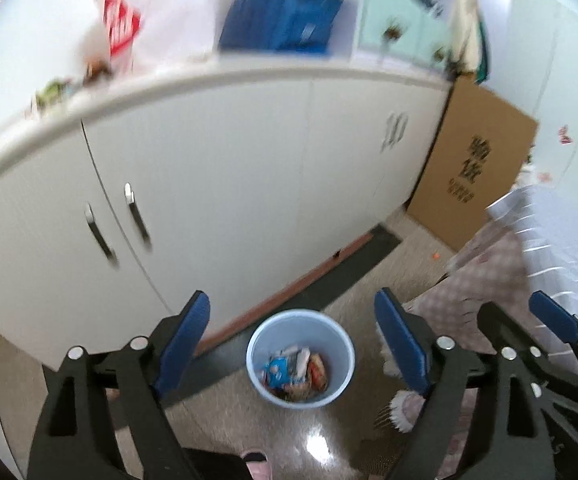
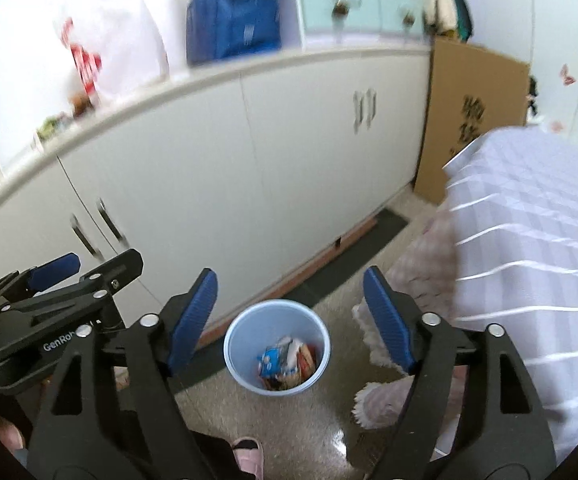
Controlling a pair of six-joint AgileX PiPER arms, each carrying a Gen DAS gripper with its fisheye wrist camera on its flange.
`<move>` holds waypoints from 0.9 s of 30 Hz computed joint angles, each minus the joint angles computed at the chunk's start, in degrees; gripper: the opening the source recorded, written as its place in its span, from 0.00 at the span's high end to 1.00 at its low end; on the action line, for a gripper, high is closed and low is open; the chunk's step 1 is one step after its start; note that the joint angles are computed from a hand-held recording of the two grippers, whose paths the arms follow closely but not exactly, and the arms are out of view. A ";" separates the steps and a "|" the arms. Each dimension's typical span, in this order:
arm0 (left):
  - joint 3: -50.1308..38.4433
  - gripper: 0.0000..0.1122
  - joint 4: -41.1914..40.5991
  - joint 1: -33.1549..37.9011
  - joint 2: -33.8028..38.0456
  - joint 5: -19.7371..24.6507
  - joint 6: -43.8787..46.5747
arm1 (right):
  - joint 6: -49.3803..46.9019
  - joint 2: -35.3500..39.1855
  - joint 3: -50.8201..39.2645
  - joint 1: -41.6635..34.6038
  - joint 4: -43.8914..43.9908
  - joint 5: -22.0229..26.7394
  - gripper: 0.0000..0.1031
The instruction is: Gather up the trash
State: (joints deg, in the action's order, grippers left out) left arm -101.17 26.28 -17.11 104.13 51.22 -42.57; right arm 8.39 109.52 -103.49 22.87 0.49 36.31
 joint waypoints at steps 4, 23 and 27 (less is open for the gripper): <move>-1.86 0.23 3.96 -5.87 -4.25 1.86 -1.03 | 1.46 -10.90 8.52 -2.46 -0.39 -2.10 0.18; -11.35 0.17 26.21 -40.92 -10.05 12.61 -6.97 | 5.17 -52.24 31.13 -18.47 -6.49 1.61 0.07; -12.37 0.16 30.50 -46.49 -9.73 14.13 -8.56 | 7.87 -57.06 32.74 -19.08 -10.18 2.63 0.06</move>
